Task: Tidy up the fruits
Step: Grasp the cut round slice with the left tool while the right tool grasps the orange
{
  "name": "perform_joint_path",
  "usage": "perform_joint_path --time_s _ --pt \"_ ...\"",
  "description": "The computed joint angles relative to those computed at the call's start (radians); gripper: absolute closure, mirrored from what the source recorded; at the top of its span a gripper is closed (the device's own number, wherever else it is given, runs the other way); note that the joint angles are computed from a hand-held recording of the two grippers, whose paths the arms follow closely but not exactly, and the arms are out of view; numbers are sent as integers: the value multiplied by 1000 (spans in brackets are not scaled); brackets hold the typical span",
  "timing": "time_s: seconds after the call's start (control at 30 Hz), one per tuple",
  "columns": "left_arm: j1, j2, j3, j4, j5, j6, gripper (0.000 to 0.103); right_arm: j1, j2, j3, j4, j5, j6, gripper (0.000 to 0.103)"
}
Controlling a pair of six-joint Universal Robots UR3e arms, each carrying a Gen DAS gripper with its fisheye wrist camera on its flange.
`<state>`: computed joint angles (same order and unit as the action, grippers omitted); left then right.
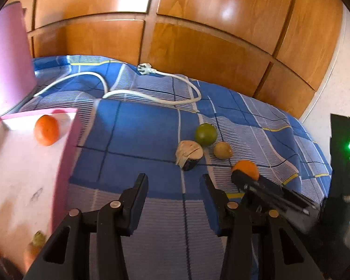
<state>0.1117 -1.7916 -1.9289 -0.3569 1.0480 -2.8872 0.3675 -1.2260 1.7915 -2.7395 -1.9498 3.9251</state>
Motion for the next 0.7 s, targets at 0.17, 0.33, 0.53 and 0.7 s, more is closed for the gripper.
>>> perform_joint_path --time_s 0.17,0.33,0.53,0.7 --pt "-18 -75 111 -73 -11 -18 56 -3 -5 9 -3 2 -11 67" --pt "-53 -135 185 -80 7 -29 55 -7 -17 23 3 -6 -12 67" --pt "-96 -211 269 -79 31 -44 49 -13 -20 34 -12 3 -18 67" --pt "-127 -275 353 -110 70 -70 50 -17 -18 37 -21 17 -23 66"
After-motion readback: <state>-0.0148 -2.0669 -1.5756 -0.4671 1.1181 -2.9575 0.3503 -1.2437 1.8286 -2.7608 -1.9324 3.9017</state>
